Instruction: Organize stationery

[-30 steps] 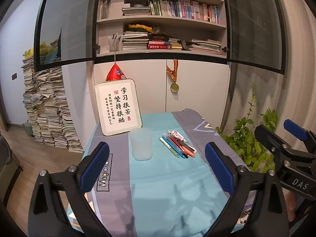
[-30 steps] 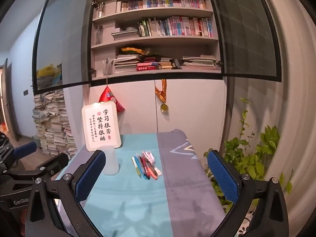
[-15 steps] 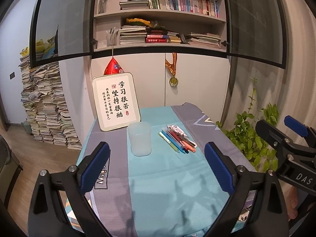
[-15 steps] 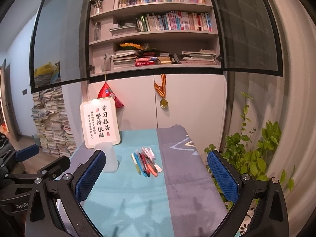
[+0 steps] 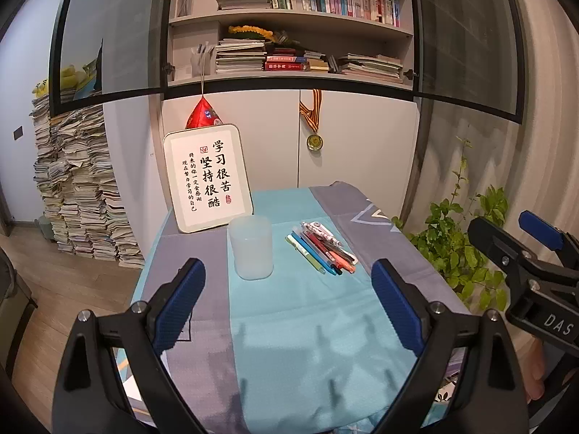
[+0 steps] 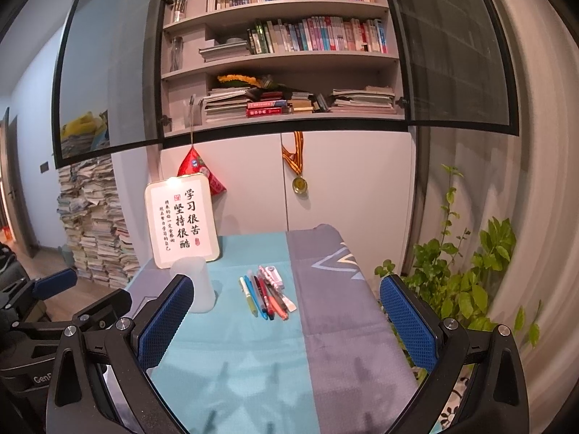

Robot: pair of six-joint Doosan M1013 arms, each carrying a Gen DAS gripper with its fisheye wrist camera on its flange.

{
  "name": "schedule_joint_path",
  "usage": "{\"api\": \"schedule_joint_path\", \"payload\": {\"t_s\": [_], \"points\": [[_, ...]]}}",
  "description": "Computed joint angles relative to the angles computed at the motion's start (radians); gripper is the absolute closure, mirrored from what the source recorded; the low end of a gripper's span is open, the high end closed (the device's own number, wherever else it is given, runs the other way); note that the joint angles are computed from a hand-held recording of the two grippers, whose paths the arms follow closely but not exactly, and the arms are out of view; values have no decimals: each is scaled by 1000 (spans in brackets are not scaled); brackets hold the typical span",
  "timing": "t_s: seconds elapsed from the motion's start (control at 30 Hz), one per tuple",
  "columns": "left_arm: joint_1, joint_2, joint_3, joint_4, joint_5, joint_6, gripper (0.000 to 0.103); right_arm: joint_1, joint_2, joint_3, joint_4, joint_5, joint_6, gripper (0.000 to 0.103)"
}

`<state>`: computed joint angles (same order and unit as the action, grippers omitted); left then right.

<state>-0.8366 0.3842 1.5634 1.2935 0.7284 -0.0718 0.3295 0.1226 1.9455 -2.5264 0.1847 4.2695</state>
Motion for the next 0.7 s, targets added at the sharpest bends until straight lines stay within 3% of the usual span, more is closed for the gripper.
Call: {"api": "schedule_joint_path", "payload": {"t_s": [0.7], "points": [[-3, 9, -7, -11, -4, 16, 10, -2, 7, 1, -24, 2, 28, 0]]}}
